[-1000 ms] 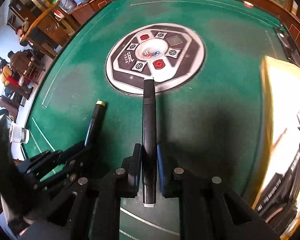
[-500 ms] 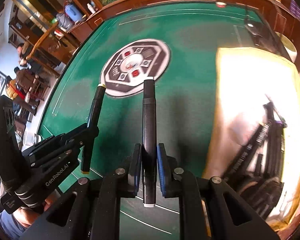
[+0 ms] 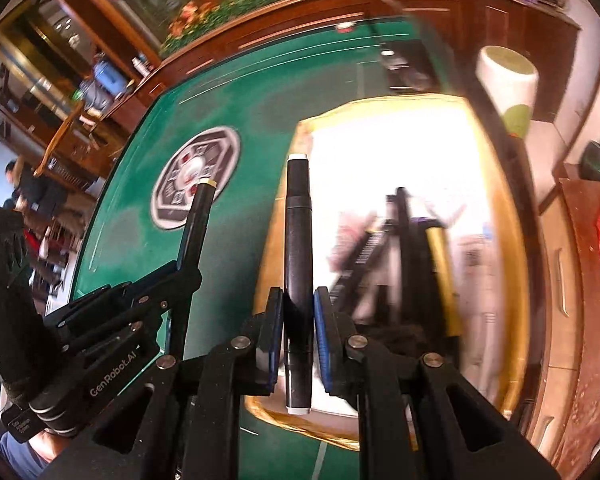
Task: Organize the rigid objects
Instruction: 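Carry both black markers into the tray and open both tools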
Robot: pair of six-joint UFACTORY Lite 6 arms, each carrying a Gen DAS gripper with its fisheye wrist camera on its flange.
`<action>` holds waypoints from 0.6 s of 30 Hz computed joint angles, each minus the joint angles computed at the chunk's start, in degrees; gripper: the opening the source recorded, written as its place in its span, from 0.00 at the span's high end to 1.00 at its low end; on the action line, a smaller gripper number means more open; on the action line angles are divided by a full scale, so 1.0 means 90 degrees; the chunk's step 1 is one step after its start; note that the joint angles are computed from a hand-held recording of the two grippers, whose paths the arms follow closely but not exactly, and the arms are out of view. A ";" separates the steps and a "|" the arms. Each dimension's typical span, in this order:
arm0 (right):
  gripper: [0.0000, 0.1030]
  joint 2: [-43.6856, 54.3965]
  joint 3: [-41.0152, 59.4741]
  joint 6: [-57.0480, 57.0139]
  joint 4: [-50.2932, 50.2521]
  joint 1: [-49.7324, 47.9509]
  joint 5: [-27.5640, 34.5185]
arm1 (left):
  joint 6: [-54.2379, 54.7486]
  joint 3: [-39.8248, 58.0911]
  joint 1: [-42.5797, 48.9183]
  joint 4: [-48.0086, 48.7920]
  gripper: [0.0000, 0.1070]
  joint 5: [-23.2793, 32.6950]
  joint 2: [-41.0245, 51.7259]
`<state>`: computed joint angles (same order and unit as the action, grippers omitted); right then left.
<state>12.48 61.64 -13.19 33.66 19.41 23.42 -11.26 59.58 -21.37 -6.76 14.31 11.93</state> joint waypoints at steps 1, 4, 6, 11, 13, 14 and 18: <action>0.86 -0.0087 -0.0107 -0.0101 0.0068 -0.0131 0.0002 | -0.0189 0.0118 -0.0123 0.0149 0.86 0.0024 0.0091; 0.86 -0.0266 -0.0356 -0.0328 0.0156 -0.0485 0.0017 | -0.0594 0.0523 -0.0460 0.0460 0.86 0.0114 0.0422; 0.86 -0.0310 -0.0455 -0.0439 0.0172 -0.0713 0.0042 | -0.0691 0.0803 -0.0655 0.0503 0.86 0.0187 0.0664; 0.86 -0.0278 -0.0555 -0.0732 0.0249 -0.1160 0.0126 | -0.0694 0.1458 -0.0954 0.0433 0.86 0.0380 0.1292; 0.86 -0.0183 -0.0520 -0.0768 0.0203 -0.1242 0.0124 | -0.0796 0.1682 -0.1039 0.0540 0.86 0.0443 0.1538; 0.86 -0.0119 -0.0497 -0.0793 0.0181 -0.1290 0.0129 | -0.0742 0.1754 -0.1038 0.0498 0.86 0.0462 0.1624; 0.86 0.0182 -0.0354 -0.0762 0.0082 -0.1335 0.0113 | -0.0987 0.2096 -0.1143 0.0811 0.86 0.0546 0.1994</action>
